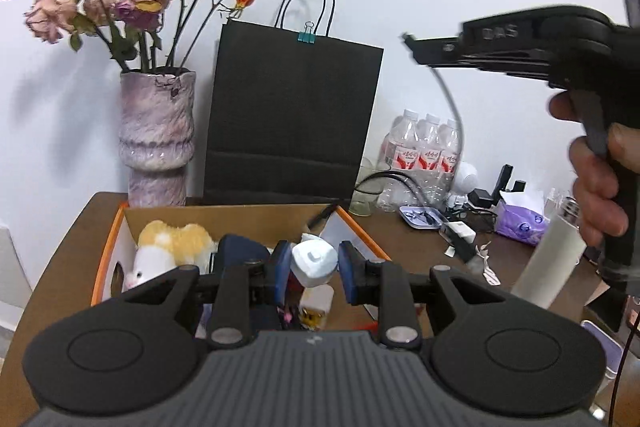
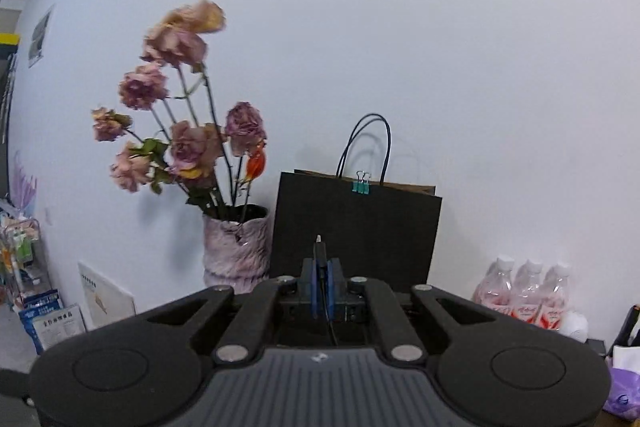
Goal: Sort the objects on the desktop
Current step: 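Carry the white item and black cable into the box and release both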
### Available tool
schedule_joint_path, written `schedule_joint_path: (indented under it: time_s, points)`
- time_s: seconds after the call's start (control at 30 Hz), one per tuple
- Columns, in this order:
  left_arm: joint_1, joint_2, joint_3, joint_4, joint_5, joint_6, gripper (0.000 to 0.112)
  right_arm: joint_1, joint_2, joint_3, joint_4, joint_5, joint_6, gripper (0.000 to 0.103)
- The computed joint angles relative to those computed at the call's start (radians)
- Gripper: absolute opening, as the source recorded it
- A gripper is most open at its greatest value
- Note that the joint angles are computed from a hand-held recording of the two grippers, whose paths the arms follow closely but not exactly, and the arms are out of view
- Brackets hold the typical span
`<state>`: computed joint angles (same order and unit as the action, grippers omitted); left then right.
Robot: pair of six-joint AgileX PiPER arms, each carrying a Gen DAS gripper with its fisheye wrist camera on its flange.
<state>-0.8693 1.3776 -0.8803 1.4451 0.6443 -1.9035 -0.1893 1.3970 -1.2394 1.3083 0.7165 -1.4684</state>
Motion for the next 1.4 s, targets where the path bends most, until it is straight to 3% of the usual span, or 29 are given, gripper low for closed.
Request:
schedule_joint_path:
  time_s: [0.13, 0.2, 0.3, 0.37, 0.43, 0.57, 0.67, 0.8, 0.87, 0.93, 1.0, 1.17, 1.2, 1.3, 1.4]
  points:
    - [0.115, 0.080, -0.041, 0.003, -0.120, 0.012, 0.027, 0.105, 0.109, -0.030, -0.089, -0.126, 0.063, 0.004]
    - [0.176, 0.132, -0.065, -0.022, -0.190, 0.014, 0.027, 0.147, 0.205, -0.075, -0.228, -0.167, 0.194, 0.004]
    - [0.249, 0.200, -0.087, -0.051, -0.300, -0.023, 0.027, 0.172, 0.369, -0.170, -0.463, -0.154, 0.440, 0.004]
    - [0.272, 0.237, -0.096, -0.044, -0.353, -0.049, 0.026, 0.178, 0.442, -0.196, -0.542, -0.162, 0.504, 0.004]
    - [0.282, 0.270, -0.111, -0.043, -0.379, -0.049, 0.026, 0.166, 0.501, -0.234, -0.571, -0.114, 0.545, 0.004]
    - [0.303, 0.345, -0.185, -0.319, -0.421, 0.228, 0.027, 0.176, 0.566, -0.302, -0.694, -0.067, 0.658, 0.006]
    - [0.292, 0.379, -0.216, -0.377, -0.419, 0.268, 0.027, 0.158, 0.599, -0.368, -0.666, 0.018, 0.698, 0.014]
    - [0.292, 0.418, -0.298, -0.588, -0.422, 0.473, 0.027, 0.101, 0.569, -0.399, -0.562, 0.112, 0.649, 0.048]
    - [0.278, 0.433, -0.345, -0.633, -0.385, 0.508, 0.036, 0.092, 0.552, -0.416, -0.569, 0.142, 0.639, 0.053]
    - [0.260, 0.418, -0.345, -0.576, -0.369, 0.459, 0.050, 0.082, 0.539, -0.434, -0.596, 0.183, 0.654, 0.059]
    - [0.241, 0.386, -0.321, -0.513, -0.367, 0.400, 0.051, 0.065, 0.531, -0.446, -0.616, 0.233, 0.658, 0.065]
    - [0.210, 0.288, -0.259, -0.537, -0.270, 0.387, 0.054, 0.037, 0.500, -0.405, -0.663, 0.283, 0.666, 0.066]
    - [0.205, 0.265, -0.244, -0.541, -0.244, 0.386, 0.060, 0.036, 0.487, -0.386, -0.676, 0.281, 0.669, 0.066]
    - [0.185, 0.196, -0.208, -0.562, -0.126, 0.391, 0.082, 0.041, 0.442, -0.327, -0.717, 0.275, 0.678, 0.068]
    - [0.137, 0.165, -0.205, -0.574, 0.048, 0.391, 0.093, 0.033, 0.380, -0.230, -0.696, 0.262, 0.640, 0.080]
